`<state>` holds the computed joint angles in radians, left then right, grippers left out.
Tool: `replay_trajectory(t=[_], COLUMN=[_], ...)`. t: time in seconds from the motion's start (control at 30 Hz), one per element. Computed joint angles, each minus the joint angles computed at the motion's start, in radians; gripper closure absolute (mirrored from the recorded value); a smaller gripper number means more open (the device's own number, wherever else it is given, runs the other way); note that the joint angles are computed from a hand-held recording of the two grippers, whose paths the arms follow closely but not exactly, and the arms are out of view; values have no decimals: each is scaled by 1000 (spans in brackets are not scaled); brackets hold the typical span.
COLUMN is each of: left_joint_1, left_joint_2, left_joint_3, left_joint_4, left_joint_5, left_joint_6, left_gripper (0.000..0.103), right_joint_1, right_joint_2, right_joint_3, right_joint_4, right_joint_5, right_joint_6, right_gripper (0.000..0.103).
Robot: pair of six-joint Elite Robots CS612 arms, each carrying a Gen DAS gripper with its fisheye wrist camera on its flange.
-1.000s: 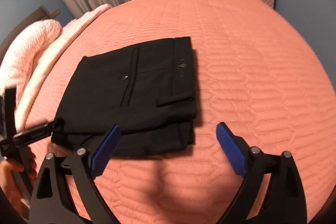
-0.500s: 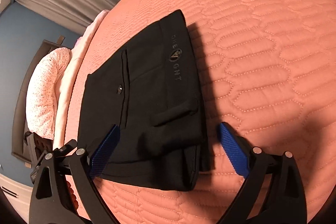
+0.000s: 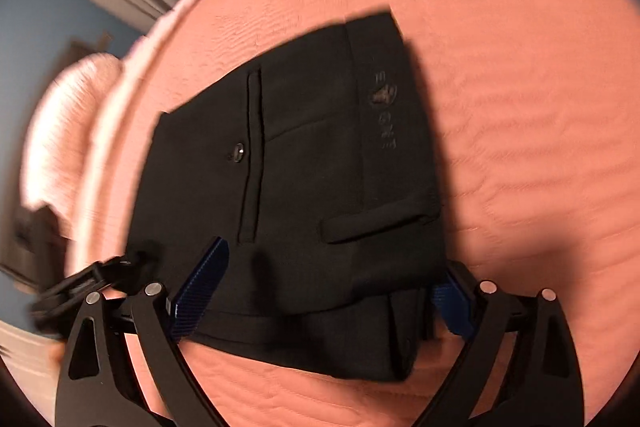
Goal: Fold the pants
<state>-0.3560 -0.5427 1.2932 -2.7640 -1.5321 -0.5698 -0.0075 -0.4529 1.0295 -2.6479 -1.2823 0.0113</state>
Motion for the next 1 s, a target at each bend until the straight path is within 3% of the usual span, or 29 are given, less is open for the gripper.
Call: replay_trajectory(t=[0.1, 0.17, 0.23, 0.43, 0.7, 0.8, 0.9, 0.97, 1.0], left_joint_1=[-58, -88, -109, -147, -176, -174, -152, -105, -68], left_joint_2=[-57, -92, -126, -217, -280, -280, -244, -198, -162], left_joint_3=[82, 129, 172, 273, 352, 357, 318, 265, 231], left_joint_4=[-72, -121, -167, -229, -255, -263, -241, -187, -171], left_joint_5=[251, 343, 378, 361, 407, 407, 353, 236, 142], left_joint_6=[68, 111, 134, 96, 85, 94, 100, 52, 1], left_gripper=[22, 20, 20, 19, 19, 19, 16, 16, 16], right_joint_1=[37, 49, 52, 63, 60, 60, 33, 6, -11], right_joint_2=[-80, -127, -173, -276, -332, -327, -273, -224, -182], right_joint_3=[153, 232, 296, 435, 498, 490, 408, 334, 274], right_joint_4=[-276, -391, -460, -611, -638, -623, -488, -371, -299], right_joint_5=[-195, -232, -228, -281, -271, -257, -169, -70, -19], right_joint_6=[-110, -146, -152, -111, -96, -94, -79, -58, -21], right_gripper=[12, 12, 12, 10, 8, 6, 5, 5, 5])
